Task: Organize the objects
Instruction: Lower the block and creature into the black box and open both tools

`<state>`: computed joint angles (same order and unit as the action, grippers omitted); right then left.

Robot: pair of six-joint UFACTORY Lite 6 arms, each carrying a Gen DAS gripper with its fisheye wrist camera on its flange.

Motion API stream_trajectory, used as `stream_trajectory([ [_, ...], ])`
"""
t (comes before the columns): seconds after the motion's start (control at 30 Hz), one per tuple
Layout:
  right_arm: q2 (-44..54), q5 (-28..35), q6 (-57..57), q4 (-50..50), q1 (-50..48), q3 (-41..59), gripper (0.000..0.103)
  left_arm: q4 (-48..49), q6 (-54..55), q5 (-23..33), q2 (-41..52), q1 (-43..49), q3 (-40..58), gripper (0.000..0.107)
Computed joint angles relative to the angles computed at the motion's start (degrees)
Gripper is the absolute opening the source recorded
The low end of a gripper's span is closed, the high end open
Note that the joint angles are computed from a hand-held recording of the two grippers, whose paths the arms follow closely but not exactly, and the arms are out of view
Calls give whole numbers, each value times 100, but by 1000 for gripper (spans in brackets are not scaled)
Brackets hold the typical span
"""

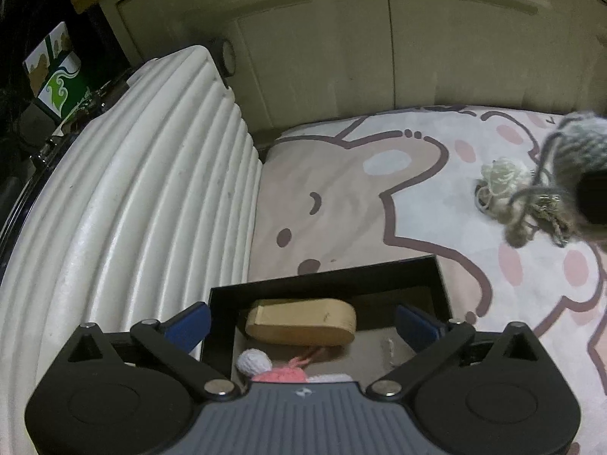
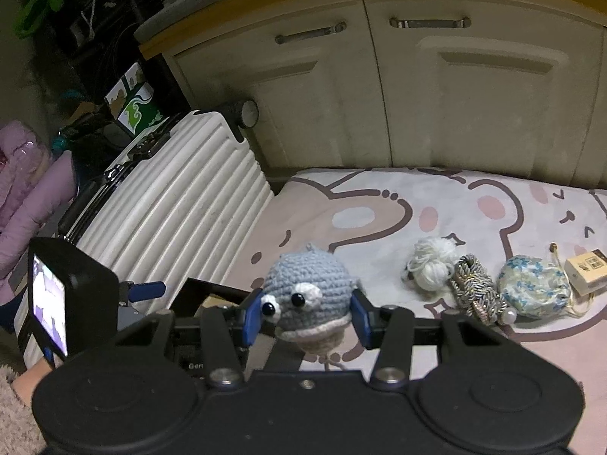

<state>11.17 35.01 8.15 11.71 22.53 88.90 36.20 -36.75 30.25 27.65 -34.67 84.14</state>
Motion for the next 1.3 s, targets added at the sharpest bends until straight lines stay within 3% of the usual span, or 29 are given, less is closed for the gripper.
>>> stream_trajectory([
  [0.17,114,-32,-193,372,40,87,49,-467,437,227,-284,-63,-94,102],
  [0.37,477,20,-431,957,141,410,49,-1740,1579,705,-586,-27,-159,102],
  [0.63,1015,155,-474,1193,387,871,49,-2594,2256,814,-1036,-89,-621,102],
  [0.77,1199,193,-539,1214,482,1005,52,-2769,2260,807,-1180,-8,-780,102],
  [0.83,1243,196,-605,1323,477,1008,69,-2864,2280,802,-1232,24,-832,102],
  [0.87,1220,161,-451,1158,502,980,71,-2912,2304,793,-1265,43,-872,102],
  [1.3,982,313,-263,754,425,775,72,-2805,1974,910,-1242,-115,-769,102],
])
